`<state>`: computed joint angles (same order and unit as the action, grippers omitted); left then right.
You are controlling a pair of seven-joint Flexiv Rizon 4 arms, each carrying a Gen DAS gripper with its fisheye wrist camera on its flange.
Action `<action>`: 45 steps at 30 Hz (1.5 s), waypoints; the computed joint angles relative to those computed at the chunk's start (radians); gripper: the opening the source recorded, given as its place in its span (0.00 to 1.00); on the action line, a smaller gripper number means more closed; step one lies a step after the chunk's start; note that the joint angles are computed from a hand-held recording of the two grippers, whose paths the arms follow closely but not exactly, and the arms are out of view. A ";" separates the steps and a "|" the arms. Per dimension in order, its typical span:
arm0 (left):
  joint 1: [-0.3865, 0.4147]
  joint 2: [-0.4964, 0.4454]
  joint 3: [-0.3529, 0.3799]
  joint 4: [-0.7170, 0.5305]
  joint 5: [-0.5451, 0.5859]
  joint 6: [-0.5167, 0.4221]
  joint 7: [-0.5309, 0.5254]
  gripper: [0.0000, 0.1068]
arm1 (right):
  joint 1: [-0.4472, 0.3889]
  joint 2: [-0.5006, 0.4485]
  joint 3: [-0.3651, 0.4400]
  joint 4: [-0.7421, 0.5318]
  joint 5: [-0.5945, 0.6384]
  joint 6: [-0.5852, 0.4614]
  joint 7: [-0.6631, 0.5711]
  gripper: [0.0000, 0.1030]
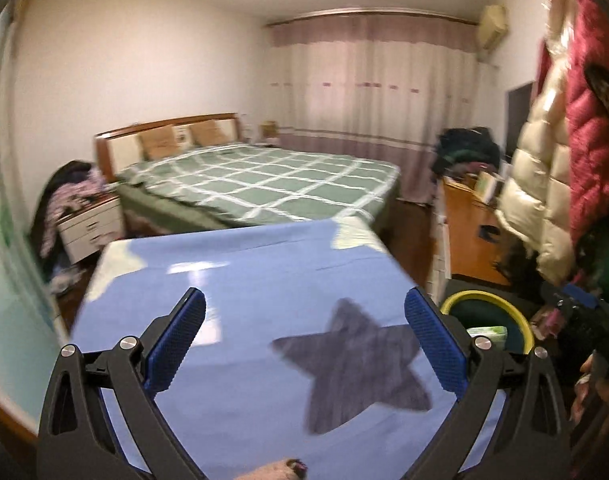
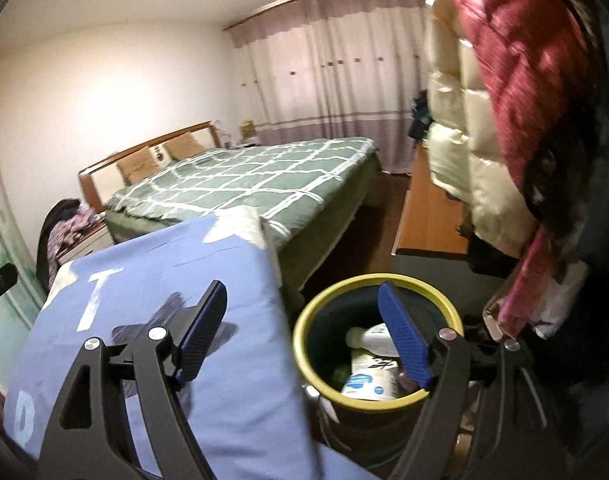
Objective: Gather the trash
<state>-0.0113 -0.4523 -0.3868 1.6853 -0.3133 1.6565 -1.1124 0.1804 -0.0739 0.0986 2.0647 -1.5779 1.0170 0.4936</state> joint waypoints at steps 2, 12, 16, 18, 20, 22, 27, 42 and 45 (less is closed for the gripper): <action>0.072 0.039 -0.055 0.067 -0.014 0.038 -0.003 0.92 | 0.010 -0.006 0.007 -0.008 0.004 0.001 -0.021 0.75; 0.336 0.165 -0.208 0.285 0.070 0.144 -0.154 0.92 | 0.067 -0.031 0.019 -0.051 0.005 0.012 -0.073 0.76; 0.350 0.176 -0.188 0.298 0.110 0.126 -0.204 0.92 | 0.082 -0.032 0.021 -0.057 0.013 -0.003 -0.088 0.76; 0.355 0.177 -0.181 0.299 0.126 0.124 -0.217 0.92 | 0.088 -0.035 0.022 -0.063 0.018 -0.008 -0.094 0.76; 0.313 0.173 -0.132 0.288 0.135 0.125 -0.228 0.92 | 0.091 -0.037 0.020 -0.066 0.020 -0.009 -0.095 0.76; 0.283 0.167 -0.100 0.277 0.142 0.120 -0.234 0.92 | 0.090 -0.037 0.018 -0.067 0.019 -0.006 -0.095 0.76; 0.228 0.157 -0.047 0.257 0.140 0.108 -0.232 0.92 | 0.089 -0.039 0.015 -0.069 0.018 0.001 -0.101 0.76; 0.105 0.141 0.085 0.223 0.123 0.107 -0.235 0.92 | 0.089 -0.042 0.014 -0.076 0.016 0.003 -0.105 0.77; 0.095 0.142 0.099 0.223 0.120 0.106 -0.235 0.92 | 0.091 -0.045 0.014 -0.079 0.021 0.001 -0.109 0.77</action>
<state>0.0834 -0.3108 -0.2874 1.9078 -0.1936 1.7630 -1.3476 0.2715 -0.1187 0.1126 1.9860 -1.5568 1.0184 0.3850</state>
